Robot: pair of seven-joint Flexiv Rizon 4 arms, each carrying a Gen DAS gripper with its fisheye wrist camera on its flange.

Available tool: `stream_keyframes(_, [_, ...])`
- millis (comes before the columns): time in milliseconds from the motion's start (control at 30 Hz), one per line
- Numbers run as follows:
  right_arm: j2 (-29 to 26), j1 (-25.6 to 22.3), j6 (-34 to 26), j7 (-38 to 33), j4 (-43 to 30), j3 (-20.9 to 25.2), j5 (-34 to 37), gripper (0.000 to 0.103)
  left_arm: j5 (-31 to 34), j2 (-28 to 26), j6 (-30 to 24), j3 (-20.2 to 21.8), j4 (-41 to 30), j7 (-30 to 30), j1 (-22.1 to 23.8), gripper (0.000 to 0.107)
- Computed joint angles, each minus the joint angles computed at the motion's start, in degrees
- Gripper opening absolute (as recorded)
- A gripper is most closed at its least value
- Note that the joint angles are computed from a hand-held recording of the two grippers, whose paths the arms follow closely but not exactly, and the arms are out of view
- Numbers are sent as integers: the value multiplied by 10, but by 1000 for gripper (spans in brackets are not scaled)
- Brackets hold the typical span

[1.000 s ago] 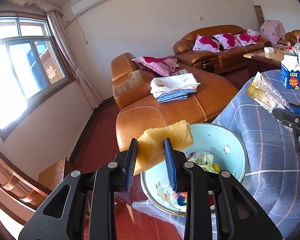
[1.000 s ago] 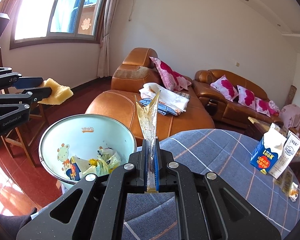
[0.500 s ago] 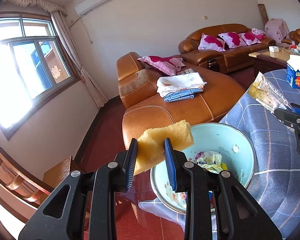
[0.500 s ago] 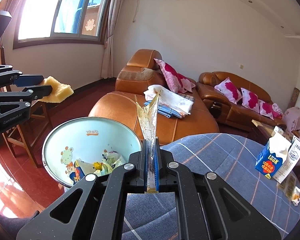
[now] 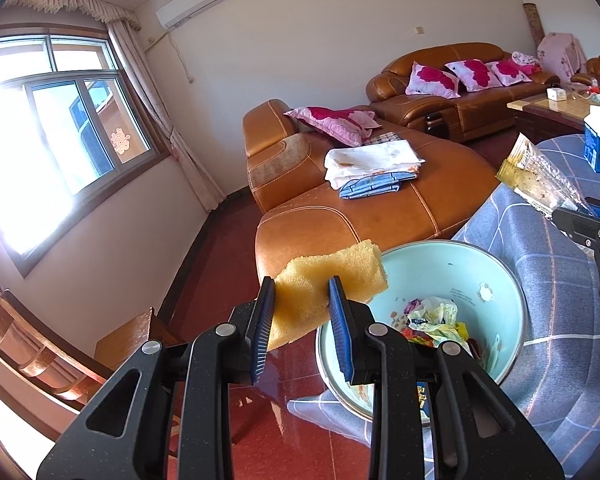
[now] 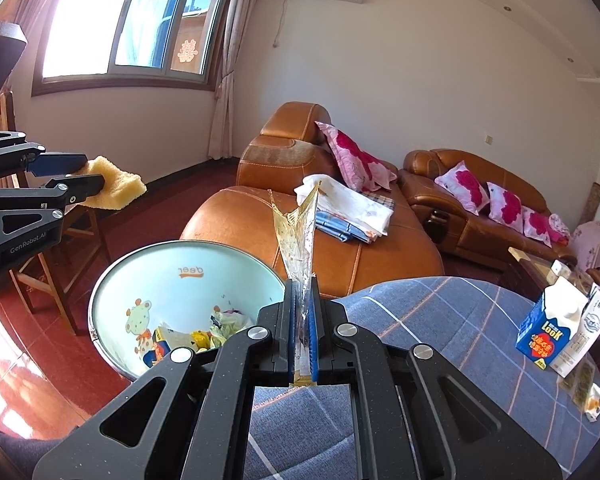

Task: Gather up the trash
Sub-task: 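Carry the yellow sponge and clear wrapper over the light-blue bin, then open the left tool over the bin while the right tool releases the clear wrapper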

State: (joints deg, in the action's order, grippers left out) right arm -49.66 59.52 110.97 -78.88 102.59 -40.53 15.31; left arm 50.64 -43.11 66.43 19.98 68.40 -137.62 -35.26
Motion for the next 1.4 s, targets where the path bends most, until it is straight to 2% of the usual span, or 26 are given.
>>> stream_keyframes(300, [-2,-6,1,-4,-10,9,-7,6,17,-4,-29,8,-11,-16,-9,27])
stream_keyframes(1033, [-2,-23,2,-17,-28,31,-13,6,70,8,-69,-4,-10,-57,-8,27])
stream_keyframes(1400, [-3,-25,-3,-17,-31,36,-18,6,64,7,-69,-19,-10,-50,4,27])
